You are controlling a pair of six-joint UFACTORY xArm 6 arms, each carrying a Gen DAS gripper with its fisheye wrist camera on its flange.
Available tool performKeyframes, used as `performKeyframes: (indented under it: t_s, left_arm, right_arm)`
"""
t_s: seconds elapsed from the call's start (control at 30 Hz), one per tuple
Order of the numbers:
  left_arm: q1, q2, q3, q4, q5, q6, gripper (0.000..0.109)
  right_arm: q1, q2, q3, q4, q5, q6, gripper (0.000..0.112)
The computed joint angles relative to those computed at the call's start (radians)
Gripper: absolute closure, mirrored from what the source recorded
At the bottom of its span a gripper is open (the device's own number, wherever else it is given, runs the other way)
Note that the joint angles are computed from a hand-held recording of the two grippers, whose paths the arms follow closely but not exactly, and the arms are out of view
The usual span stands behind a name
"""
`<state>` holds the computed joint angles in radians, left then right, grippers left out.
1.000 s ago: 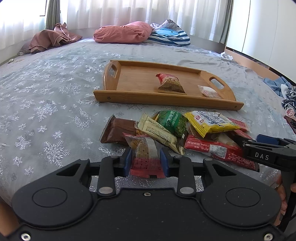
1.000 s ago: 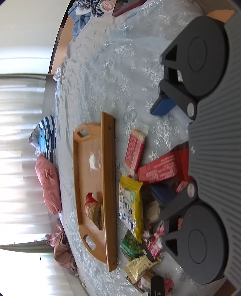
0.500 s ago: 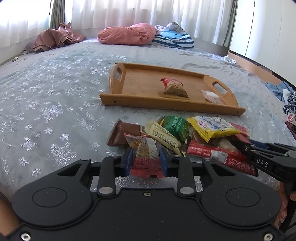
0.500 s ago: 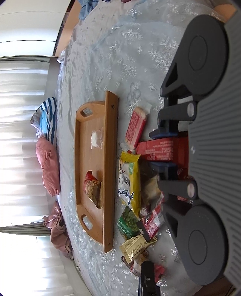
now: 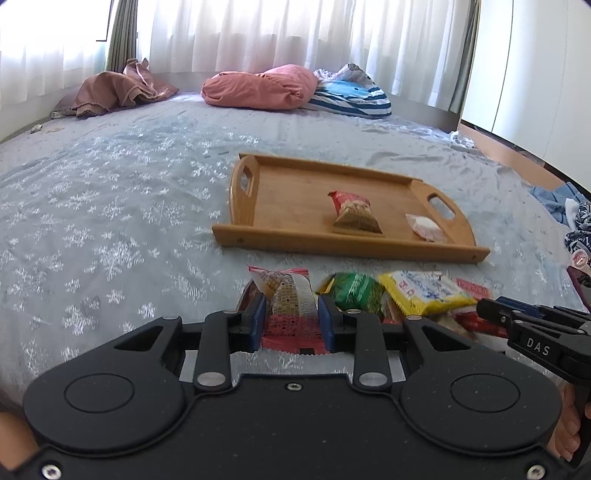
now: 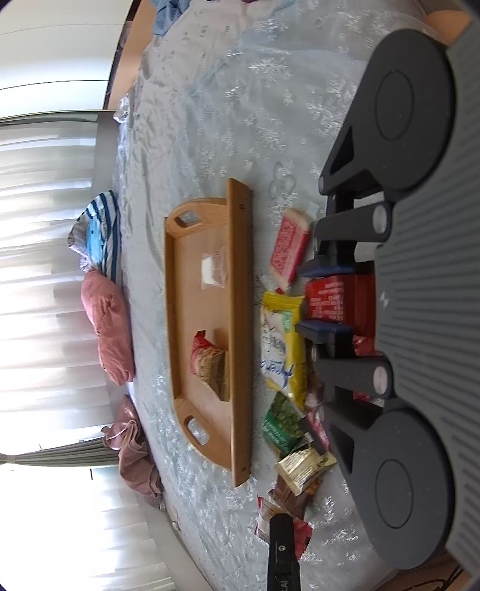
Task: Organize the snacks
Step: 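Carry the biscuit packet and chocolate bar over the tray and lower them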
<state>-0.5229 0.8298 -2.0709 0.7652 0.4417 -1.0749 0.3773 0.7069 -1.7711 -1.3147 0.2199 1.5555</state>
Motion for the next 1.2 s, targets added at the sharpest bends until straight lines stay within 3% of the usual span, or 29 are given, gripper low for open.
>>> performKeyframes:
  t_s: [0.13, 0.43, 0.6, 1.03, 1.07, 1.1, 1.2]
  left_arm:
    - [0.005, 0.031, -0.057, -0.055, 0.005, 0.053, 0.08]
    - [0.0, 0.053, -0.075, -0.119, 0.008, 0.109, 0.08]
    - [-0.002, 0.053, -0.064, -0.143, 0.013, 0.124, 0.08]
    - [-0.003, 0.061, -0.073, -0.19, 0.012, 0.167, 0.08]
    - [-0.003, 0.064, -0.078, -0.198, 0.013, 0.173, 0.08]
    - [-0.002, 0.066, -0.08, -0.207, 0.012, 0.179, 0.08]
    - [0.0, 0.073, -0.094, -0.236, 0.013, 0.199, 0.08]
  right_arm:
    - [-0.003, -0.002, -0.013, -0.017, -0.004, 0.002, 0.085]
    - [0.002, 0.0, 0.017, 0.154, 0.011, -0.187, 0.083]
    - [0.0, -0.008, 0.044, 0.18, 0.012, -0.246, 0.062]
    - [-0.012, 0.05, -0.009, 0.414, -0.016, -0.465, 0.061]
    - [-0.011, 0.05, -0.009, 0.414, -0.014, -0.466, 0.061]
    - [-0.01, 0.049, -0.009, 0.412, -0.012, -0.465, 0.077]
    - [-0.006, 0.042, -0.005, 0.413, -0.006, -0.47, 0.084]
